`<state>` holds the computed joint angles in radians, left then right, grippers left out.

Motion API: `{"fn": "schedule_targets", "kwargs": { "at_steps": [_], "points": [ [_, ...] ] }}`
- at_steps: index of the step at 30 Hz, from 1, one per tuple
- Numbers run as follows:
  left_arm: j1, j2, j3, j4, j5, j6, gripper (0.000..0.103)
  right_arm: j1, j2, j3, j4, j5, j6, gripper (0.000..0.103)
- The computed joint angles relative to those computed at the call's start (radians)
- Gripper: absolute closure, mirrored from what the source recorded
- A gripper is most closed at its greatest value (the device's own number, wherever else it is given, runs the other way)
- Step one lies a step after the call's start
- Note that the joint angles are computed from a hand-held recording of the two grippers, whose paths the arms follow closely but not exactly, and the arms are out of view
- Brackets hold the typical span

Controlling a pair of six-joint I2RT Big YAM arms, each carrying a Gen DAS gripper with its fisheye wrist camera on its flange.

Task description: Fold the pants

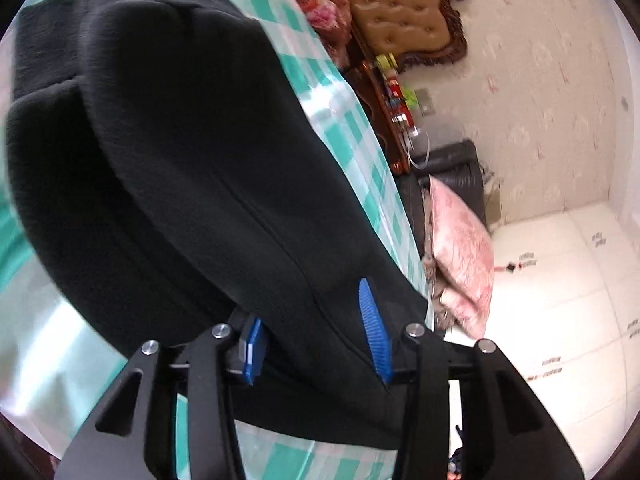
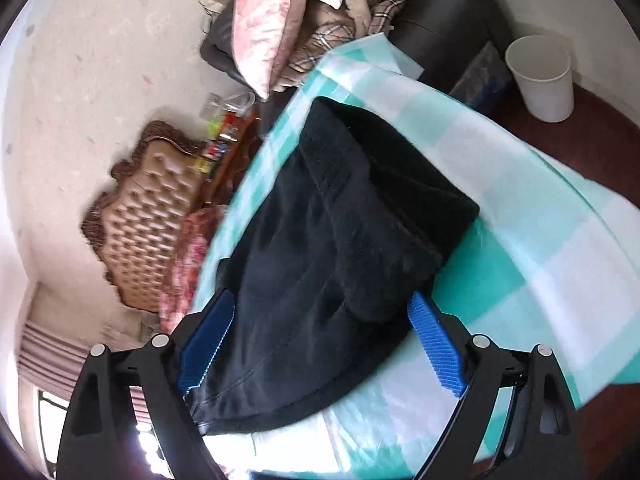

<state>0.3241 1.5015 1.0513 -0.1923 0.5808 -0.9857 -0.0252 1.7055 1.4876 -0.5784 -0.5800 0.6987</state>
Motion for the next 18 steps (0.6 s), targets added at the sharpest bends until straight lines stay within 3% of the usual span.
{"fn": "schedule_targets", "kwargs": {
  "at_steps": [6,8,9,10,12,13,14,17,18],
  "points": [
    [0.080,0.007,-0.046,0.114,-0.007,-0.111,0.062,0.040,0.050,0.078,-0.094,0.137,-0.096,0.018],
    [0.102,0.024,-0.034,0.116,-0.014,-0.123,0.066,0.057,0.051,0.087,-0.130,0.205,-0.137,0.033],
    [0.112,0.036,-0.022,0.106,-0.015,-0.123,0.096,0.062,0.056,0.097,-0.145,0.230,-0.148,0.040],
    [0.120,0.047,-0.003,0.075,-0.013,-0.115,0.095,0.064,0.059,0.108,-0.172,0.265,-0.158,0.059],
    [0.113,0.025,0.024,0.021,-0.033,-0.055,0.095,0.055,0.057,0.113,-0.182,0.246,-0.144,0.072],
    [0.098,-0.002,0.050,-0.037,-0.069,0.019,0.095,0.051,0.037,0.101,-0.167,0.239,-0.141,0.077],
    [0.087,-0.032,0.064,-0.083,-0.091,0.061,0.095,0.048,0.022,0.093,-0.151,0.236,-0.150,0.078],
    [0.083,-0.079,0.065,-0.139,-0.083,0.068,0.095,0.059,-0.033,0.087,-0.132,0.270,-0.189,0.078],
    [0.076,-0.083,0.058,-0.189,-0.098,0.086,0.095,0.061,-0.033,0.091,-0.139,0.286,-0.201,0.078]
  ]
}}
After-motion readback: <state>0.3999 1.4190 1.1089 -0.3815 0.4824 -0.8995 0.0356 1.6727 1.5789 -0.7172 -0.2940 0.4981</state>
